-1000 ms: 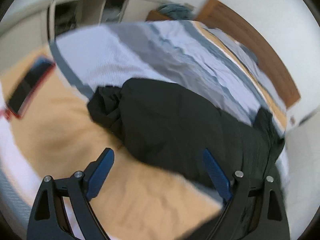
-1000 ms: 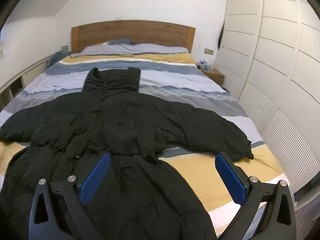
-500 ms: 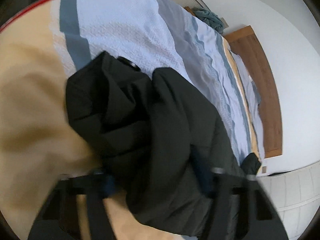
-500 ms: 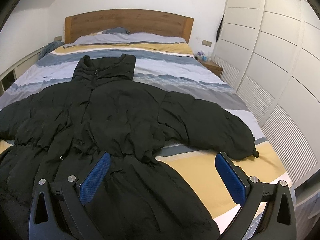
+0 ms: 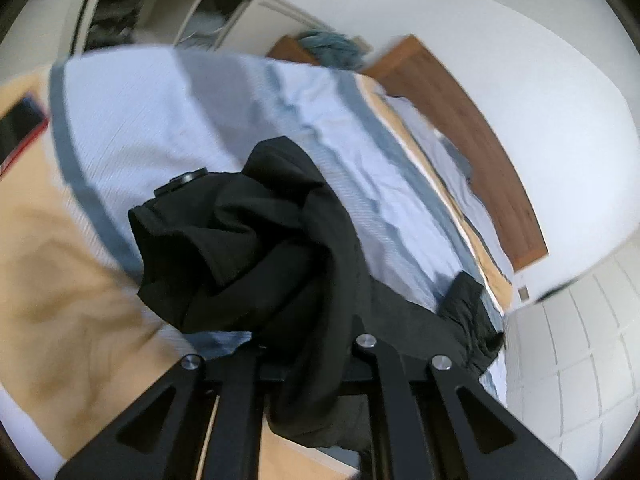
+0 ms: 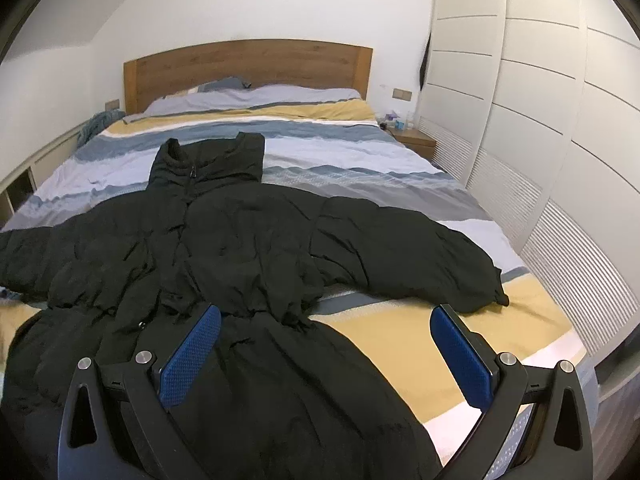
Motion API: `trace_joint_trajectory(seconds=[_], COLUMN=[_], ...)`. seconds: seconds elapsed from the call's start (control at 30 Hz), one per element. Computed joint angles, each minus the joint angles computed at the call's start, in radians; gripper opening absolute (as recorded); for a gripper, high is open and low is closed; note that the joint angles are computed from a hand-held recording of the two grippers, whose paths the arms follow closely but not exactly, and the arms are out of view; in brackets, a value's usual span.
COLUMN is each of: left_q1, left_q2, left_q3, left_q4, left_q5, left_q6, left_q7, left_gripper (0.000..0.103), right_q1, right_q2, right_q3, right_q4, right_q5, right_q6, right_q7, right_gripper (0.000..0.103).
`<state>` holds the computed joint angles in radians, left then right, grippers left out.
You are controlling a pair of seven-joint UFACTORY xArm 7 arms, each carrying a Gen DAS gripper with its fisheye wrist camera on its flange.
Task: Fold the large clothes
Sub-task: 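Grasp the coat sleeve with the left tool and lift it, then lay the sleeve across the coat body and open the left tool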
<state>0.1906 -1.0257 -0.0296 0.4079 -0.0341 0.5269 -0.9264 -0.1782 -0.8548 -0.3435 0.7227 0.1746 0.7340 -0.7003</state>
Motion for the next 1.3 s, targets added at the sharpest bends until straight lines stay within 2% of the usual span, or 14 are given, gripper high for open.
trace_joint_trajectory(seconds=[0.23, 0.43, 0.63, 0.8, 1.03, 1.13, 1.3], left_q1=[-0.069, -0.145, -0.205, -0.258, -0.332, -0.371, -0.441], left_q2=[0.101, 0.258, 0.480, 0.617, 0.824, 0.887, 0.910], left_q3=[-0.117, -0.242, -0.379, -0.449, -0.510, -0.512, -0.446], left_q4=[0.218, 0.399, 0.571, 0.629, 0.701, 0.733, 0.719], left_q5=[0.034, 0.084, 0.187, 0.280, 0.421, 0.472, 0.437], left_q6=[0.052, 0.066, 0.076, 0.105, 0.167, 0.198, 0.183], left_q7=[-0.019, -0.062, -0.147, -0.232, -0.356, -0.394, -0.341], left_gripper=[0.008, 0.008, 0.008, 0.008, 0.012, 0.015, 0.027], right_q1=[0.000, 0.007, 0.003, -0.016, -0.044, -0.057, -0.079], right_q2=[-0.040, -0.059, -0.038, -0.017, 0.032, 0.050, 0.066], right_q3=[-0.046, -0.096, -0.153, -0.191, -0.230, -0.235, -0.233], right_q4=[0.028, 0.050, 0.084, 0.100, 0.116, 0.117, 0.117], right_q5=[0.009, 0.024, 0.047, 0.057, 0.078, 0.089, 0.108], right_q6=[0.057, 0.096, 0.126, 0.133, 0.144, 0.146, 0.147], right_q7=[-0.032, -0.084, -0.122, -0.162, -0.205, -0.221, -0.236], right_gripper=[0.103, 0.103, 0.103, 0.103, 0.103, 0.103, 0.103])
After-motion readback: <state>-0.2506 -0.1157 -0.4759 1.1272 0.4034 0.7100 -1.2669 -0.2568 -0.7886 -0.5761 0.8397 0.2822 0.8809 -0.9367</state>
